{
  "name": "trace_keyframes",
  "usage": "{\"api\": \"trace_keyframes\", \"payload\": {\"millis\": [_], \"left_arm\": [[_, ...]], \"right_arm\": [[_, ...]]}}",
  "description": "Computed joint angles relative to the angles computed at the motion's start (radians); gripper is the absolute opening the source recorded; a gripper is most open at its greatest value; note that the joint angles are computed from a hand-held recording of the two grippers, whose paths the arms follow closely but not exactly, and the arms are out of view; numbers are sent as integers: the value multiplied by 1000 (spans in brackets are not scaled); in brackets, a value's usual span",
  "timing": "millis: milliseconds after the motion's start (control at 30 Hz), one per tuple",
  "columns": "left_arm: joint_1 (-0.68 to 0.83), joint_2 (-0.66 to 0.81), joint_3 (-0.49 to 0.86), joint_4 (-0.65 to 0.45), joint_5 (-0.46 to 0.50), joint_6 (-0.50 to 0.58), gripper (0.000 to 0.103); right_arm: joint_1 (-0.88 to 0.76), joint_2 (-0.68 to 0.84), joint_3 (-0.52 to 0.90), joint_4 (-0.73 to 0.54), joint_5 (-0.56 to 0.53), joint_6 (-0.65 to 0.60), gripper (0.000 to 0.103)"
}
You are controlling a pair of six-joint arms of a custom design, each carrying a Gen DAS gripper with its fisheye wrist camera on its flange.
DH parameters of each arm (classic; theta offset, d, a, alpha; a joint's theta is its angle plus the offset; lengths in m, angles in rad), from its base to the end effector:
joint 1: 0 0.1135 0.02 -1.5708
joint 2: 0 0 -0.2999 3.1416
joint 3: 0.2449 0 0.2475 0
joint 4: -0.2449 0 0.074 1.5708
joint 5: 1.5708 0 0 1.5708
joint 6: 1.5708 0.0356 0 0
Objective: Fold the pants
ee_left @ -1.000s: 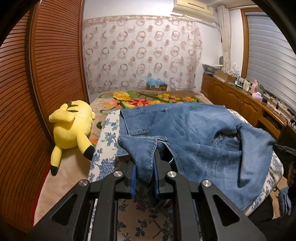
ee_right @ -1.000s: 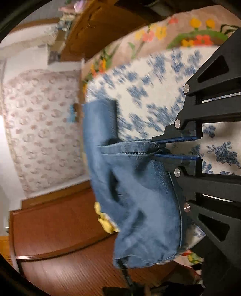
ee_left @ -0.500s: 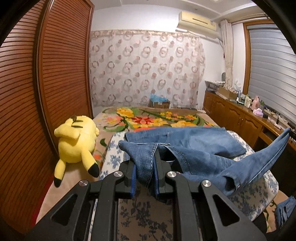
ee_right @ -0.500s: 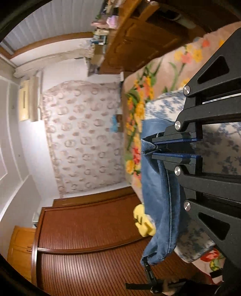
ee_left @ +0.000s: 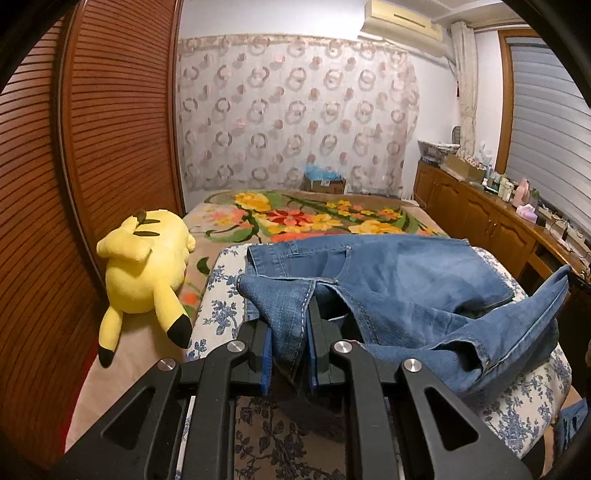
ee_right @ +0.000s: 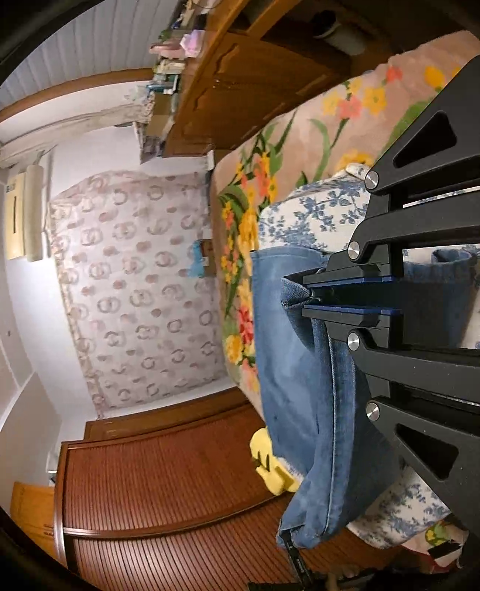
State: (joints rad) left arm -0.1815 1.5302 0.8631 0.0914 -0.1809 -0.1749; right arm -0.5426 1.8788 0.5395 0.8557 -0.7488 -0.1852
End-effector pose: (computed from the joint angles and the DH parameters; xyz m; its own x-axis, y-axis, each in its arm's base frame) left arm 0.3209 -0.0524 0.2524 -0.5324 -0.0763 -0.8431 -0.0645 0.9967 -0.0495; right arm 0.2806 -0.1409 0.1328 -0.3660 0.0632 -0.9285 -0.2088 0.9667 0.1481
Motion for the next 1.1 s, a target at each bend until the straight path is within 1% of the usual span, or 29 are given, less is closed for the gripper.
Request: {"api": "trace_keyframes", "payload": {"millis": [67,167,300,467,600,667,833,933,1100], "left_arm": [[8,17,18,-8,8,2,16],[15,50,54,-21,19,1,16],[30,96,111,-43,40,6,16],[44,176,194,-75,65,7,16],[56,251,279,-118,87,9,16],[55,272,317,-131,82,15,15],[49,277,395,-139,82,27,14],[48,285,447,-143,78,33,14],[63,350,562,-174,80,37,14]], "right_arm": [[4,-43,35,-95,9,-7,9],[20,-80,79,-193,31,-11,9],[51,-94,149,-285,66,-6,9],[104,-55,221,-335,129,-6,9],[126,-15,294,-411,160,-3,9],[133,-22,304,-432,168,6,9],[127,-70,376,-499,143,44,9],[125,-101,398,-497,137,61,9],[128,-146,461,-526,147,72,9]]}}
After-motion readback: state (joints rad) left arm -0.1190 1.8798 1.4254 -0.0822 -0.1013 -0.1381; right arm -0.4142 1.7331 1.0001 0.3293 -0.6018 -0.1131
